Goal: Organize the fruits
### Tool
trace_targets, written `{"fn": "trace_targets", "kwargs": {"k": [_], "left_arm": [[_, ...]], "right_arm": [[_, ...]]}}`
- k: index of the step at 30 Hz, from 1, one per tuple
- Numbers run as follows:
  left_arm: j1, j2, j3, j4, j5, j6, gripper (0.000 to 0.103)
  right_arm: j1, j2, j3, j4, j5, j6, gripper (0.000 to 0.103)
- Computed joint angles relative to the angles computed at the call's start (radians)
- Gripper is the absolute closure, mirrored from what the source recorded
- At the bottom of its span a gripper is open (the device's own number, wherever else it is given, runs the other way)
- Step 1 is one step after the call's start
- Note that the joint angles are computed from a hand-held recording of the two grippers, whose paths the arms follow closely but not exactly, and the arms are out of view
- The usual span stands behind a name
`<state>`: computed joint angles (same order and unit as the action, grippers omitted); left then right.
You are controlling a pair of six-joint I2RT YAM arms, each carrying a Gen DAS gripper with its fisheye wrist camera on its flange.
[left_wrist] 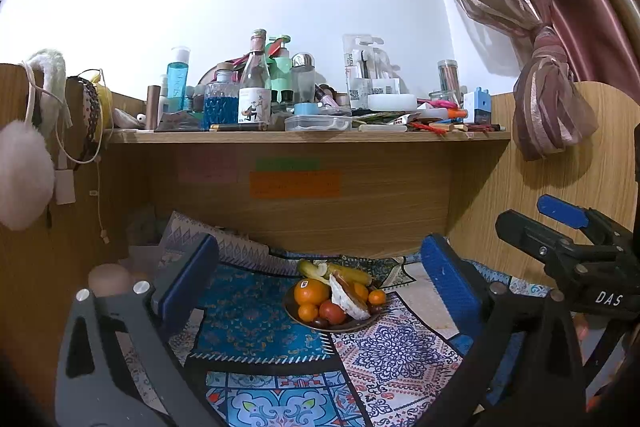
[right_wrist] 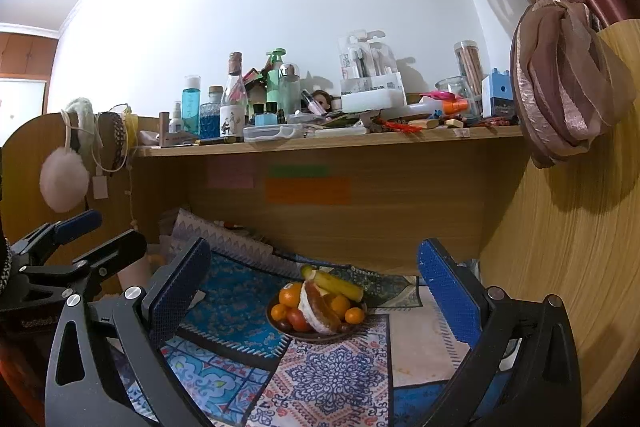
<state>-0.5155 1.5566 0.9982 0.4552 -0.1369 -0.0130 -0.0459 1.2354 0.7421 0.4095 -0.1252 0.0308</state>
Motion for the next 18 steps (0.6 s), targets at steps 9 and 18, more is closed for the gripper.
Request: {"fn": "trace_targets", "kwargs": {"k": [9, 18], "left_arm": [[-0.001, 0.006, 0.007, -0.001, 0.004, -0.001, 0.0], [0.004, 0.015, 0.015, -0.005, 0.009, -0.003, 0.0]], "right_arm": [[0.011, 0.003, 0.001, -0.001, 0.02, -0.002, 0.0], [-0.003, 0.012, 0.008, 0.008, -0.003, -0.011, 0.0]]}}
